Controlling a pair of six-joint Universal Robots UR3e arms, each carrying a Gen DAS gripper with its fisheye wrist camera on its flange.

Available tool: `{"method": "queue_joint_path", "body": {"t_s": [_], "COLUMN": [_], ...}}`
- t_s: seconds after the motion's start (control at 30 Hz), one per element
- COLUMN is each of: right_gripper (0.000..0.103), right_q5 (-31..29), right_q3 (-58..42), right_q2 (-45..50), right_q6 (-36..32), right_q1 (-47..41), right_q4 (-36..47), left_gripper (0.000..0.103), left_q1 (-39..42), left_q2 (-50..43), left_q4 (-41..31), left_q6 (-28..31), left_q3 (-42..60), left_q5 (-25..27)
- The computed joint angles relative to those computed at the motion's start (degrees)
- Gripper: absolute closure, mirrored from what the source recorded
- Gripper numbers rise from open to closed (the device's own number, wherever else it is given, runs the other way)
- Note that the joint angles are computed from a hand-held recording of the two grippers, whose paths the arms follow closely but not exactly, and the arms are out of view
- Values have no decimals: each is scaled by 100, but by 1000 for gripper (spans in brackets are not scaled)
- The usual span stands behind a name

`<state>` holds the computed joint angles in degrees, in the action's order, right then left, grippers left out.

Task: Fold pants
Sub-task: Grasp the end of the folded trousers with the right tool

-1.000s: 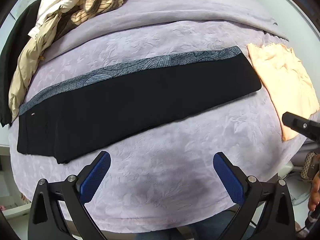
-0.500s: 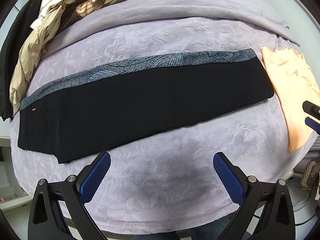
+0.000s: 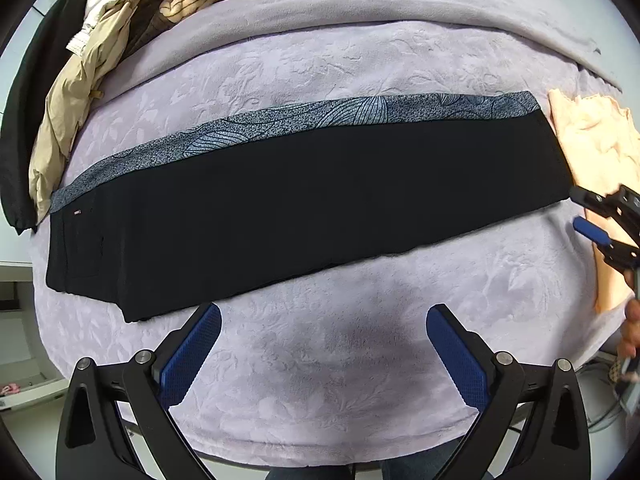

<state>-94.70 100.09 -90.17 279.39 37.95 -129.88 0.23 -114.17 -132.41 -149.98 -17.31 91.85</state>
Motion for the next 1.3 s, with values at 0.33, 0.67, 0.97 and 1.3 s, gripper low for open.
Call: {"method": "queue_joint_path", "body": {"t_s": [0.33, 0.67, 0.97, 1.3], "right_gripper": [82, 49, 49, 49], "right_q5": [117, 255, 445, 533], "right_q3": [757, 1016, 1275, 1606], "right_q2": [-58, -198, 243, 380], "right_q6": [-225, 46, -23, -183], "right_q1": [-289, 46, -60, -281], "right_q4": [-929, -1491, -2431, -3038], "left_gripper": [0, 0, 0, 0], "left_q1": [-156, -485, -648, -730], "left_q2": [385, 349, 530, 445], "left_q4": [589, 906, 1262, 1574], "left_q6": [-254, -596, -745, -759], "left_q3": [-1007, -1636, -2315, -2701], "left_q5": [229, 124, 168, 239]}}
